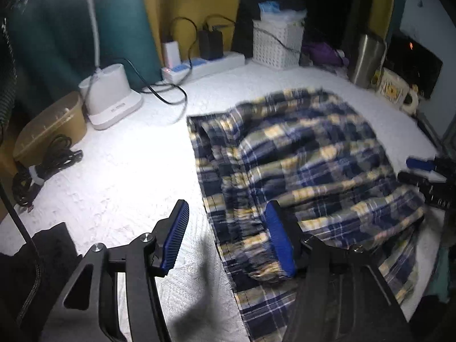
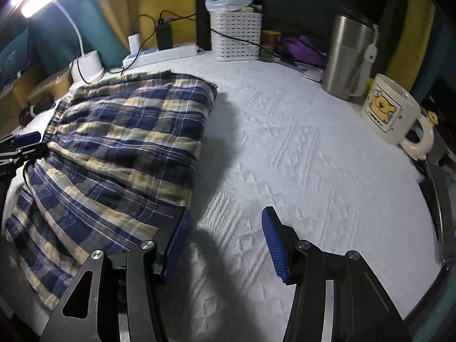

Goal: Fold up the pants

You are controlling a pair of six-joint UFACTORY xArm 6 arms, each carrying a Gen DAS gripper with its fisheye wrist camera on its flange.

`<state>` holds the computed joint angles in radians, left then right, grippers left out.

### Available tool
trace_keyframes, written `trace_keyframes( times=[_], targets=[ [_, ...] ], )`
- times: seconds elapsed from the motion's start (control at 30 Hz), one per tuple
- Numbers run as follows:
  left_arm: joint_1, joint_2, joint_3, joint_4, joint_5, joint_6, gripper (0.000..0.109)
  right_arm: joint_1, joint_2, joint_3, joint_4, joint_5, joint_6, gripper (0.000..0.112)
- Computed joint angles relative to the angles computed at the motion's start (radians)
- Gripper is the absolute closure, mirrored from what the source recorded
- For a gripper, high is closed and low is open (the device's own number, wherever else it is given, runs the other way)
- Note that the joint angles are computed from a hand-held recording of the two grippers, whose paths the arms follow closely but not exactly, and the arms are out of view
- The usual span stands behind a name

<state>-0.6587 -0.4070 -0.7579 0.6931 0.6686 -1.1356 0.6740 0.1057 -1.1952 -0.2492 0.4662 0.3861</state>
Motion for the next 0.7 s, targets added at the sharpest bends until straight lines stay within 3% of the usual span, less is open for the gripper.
trace_keyframes(
  times=[0.17,0.5,0.7],
  targets=[
    [-0.010,-0.073,0.029,0.004,-0.031,-0.053,0.051,0.031,-0.033,0.026,0.056,-0.027,-0.034,0.058],
    [-0.073,-0.025,0.029,-0.052,-0.021,-0.043,0.051,0.077,-0.051,0.065,0.052,-0.029,-0.026,0.056],
    [-0.060,-0.017,0.059,-0.082,-0.041,-0.026,0.049,0.075,-0.072,0.126,0.017,-0.061,0.000,0.057]
  ],
)
